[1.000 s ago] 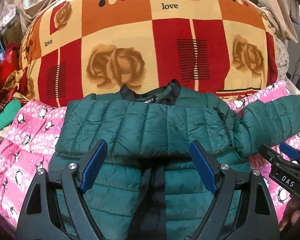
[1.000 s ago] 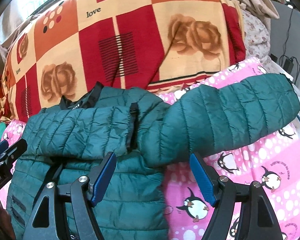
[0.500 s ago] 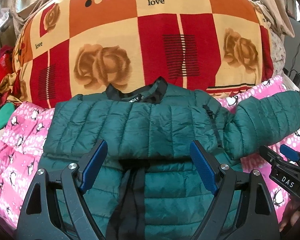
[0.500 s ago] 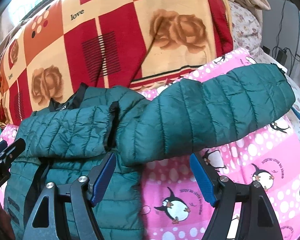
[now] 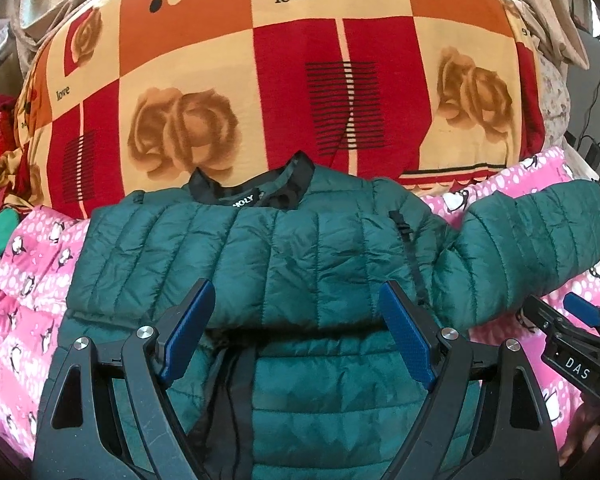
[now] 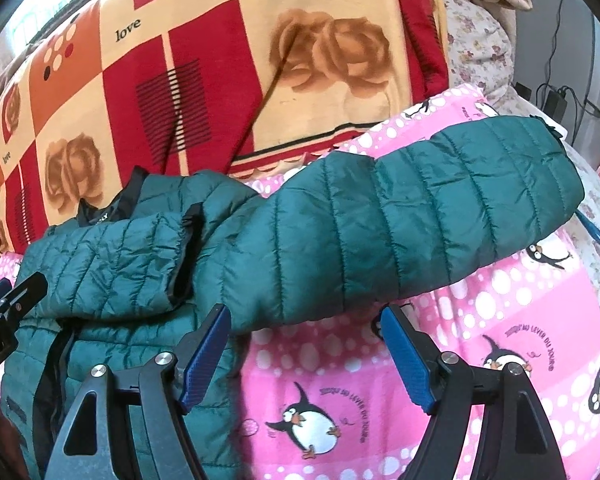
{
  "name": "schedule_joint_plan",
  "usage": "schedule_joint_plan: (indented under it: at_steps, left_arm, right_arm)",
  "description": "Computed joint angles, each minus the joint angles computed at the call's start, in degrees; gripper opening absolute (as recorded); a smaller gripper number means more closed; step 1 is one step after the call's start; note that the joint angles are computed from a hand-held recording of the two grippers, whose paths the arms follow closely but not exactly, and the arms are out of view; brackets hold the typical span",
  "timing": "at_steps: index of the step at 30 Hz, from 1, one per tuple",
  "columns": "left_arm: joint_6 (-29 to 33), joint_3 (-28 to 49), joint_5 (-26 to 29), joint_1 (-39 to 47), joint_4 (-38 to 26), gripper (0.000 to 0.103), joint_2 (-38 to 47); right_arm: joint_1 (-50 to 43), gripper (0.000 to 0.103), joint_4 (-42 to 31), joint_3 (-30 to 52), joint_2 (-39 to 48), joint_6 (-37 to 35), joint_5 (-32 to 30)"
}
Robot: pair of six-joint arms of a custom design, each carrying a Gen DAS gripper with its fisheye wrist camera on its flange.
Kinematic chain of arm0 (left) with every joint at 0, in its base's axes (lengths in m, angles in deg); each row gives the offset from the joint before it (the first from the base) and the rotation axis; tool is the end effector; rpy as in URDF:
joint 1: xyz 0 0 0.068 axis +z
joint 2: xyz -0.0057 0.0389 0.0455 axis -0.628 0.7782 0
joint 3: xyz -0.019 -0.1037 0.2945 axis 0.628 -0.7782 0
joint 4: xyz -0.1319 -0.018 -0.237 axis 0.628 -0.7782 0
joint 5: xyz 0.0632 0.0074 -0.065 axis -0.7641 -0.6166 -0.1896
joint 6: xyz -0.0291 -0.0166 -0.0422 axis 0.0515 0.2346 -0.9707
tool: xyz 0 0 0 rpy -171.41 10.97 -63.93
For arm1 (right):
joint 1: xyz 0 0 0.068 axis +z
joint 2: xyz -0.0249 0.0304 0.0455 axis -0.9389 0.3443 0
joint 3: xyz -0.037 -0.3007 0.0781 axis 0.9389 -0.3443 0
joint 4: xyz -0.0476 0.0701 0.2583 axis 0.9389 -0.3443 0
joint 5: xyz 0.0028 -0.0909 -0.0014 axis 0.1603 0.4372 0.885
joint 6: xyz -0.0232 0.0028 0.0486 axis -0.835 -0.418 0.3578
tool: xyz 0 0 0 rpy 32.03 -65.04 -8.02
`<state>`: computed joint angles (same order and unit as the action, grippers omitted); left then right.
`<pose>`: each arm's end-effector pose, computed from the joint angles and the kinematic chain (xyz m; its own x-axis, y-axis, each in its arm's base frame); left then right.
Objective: Fold large clothes
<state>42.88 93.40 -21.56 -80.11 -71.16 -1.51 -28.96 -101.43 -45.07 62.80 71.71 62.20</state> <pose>0.1908 -0.1433 0.2264 -0.7119 0.0039 -0.7023 -0.0355 0.9985 0.0416 0.1929 0.1490 0.1956 -0.7750 0.1021 -0.6236 0.0536 0.9939 0.0962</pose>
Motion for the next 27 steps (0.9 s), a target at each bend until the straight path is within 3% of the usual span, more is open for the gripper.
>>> schedule_joint_plan:
  at_steps: [11, 27]
  left_arm:
    - [-0.11, 1.57, 0.49, -1.61, 1.85, 0.085, 4.07]
    - [0.71, -0.44, 5.74, 3.37, 4.44, 0.085, 3.37]
  right_arm:
    - [-4.96, 0.076, 0.01, -2.6, -2.86, -2.02, -0.77]
    - [-10.52, 0.076, 0.0, -4.04, -4.22, -4.48, -2.04]
